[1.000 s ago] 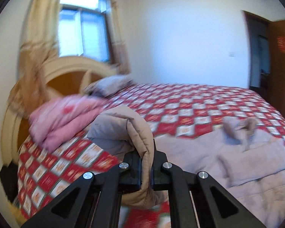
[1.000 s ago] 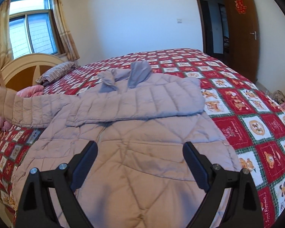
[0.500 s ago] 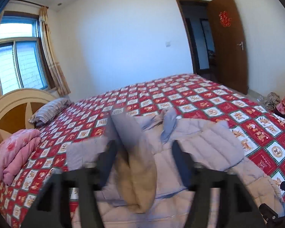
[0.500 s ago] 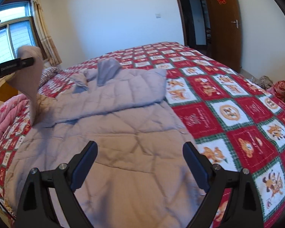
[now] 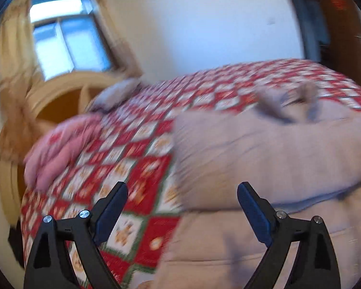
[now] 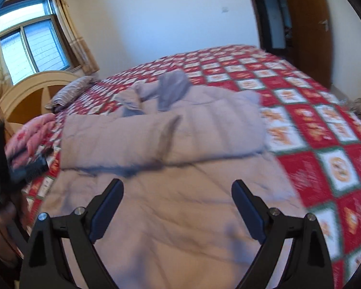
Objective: Fold large clothes
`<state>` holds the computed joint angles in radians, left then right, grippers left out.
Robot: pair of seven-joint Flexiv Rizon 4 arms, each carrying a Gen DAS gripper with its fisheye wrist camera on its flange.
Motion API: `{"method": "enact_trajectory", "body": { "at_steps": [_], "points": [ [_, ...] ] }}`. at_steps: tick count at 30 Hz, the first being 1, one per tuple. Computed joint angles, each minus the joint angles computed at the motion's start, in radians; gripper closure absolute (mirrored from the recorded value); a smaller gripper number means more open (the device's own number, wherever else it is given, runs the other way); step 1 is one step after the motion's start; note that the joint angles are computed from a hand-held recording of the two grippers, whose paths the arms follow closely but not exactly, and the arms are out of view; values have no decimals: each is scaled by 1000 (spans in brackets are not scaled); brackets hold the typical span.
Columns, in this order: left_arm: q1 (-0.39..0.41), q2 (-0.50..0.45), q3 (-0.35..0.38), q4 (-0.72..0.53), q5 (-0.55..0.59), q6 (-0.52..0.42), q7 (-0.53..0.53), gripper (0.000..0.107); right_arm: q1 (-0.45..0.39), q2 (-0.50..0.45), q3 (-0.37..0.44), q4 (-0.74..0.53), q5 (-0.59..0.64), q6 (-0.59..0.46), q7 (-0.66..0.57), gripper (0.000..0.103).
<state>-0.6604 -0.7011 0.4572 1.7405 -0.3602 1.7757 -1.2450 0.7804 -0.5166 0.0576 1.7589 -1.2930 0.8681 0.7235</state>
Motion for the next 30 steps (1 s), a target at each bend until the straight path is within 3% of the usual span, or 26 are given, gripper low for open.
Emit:
{"method": "enact_trajectory", "body": {
  "at_steps": [3,7,9,10,11,14,17,20,24,25,26,27,28,30],
  "points": [
    [18,-26,15,-9,-11,-53,-25,14,-35,-76,-15,-91,50,79,-76,11],
    [77,-32,-31,-6,34,-98,-57,14,-54,-175,-34,-200,207,118,-195,20],
    [101,-24,-57,-5,61,-109,-67,14,-60,-207,-41,-225,258,165,-222,44],
    [129,-14,-89,3,80,-101,-65,14,-46,-213,-55,-232,256,167,-246,69],
    [138,-13,-99,-1,94,-103,-71,14,-22,-210,-73,-235,248,145,-273,87],
    [179,6,-143,2,137,-104,-78,14,29,-169,-119,-192,212,128,-266,91],
    [214,31,-181,13,174,-99,-80,14,59,-90,-122,-100,168,51,-201,92],
    [246,57,-219,19,201,-102,-71,14,32,-37,-77,-22,159,27,-149,92],
    [323,97,-320,17,217,-126,-52,14,3,-35,-28,0,201,-8,-184,90],
    [340,103,-347,2,216,-139,-47,14,7,-32,-18,0,218,-41,-206,81],
    [349,105,-365,-19,215,-154,-46,14,15,-32,-12,-11,238,-86,-223,48],
    [360,104,-387,-44,212,-171,-44,14,28,-25,-11,-17,249,-140,-222,32],
    [374,101,-412,-65,208,-182,-42,14,46,-10,-18,-14,235,-190,-183,26],
    [403,72,-473,-142,187,-215,-40,14,66,9,-18,-32,212,-288,-143,30]
  ]
}}
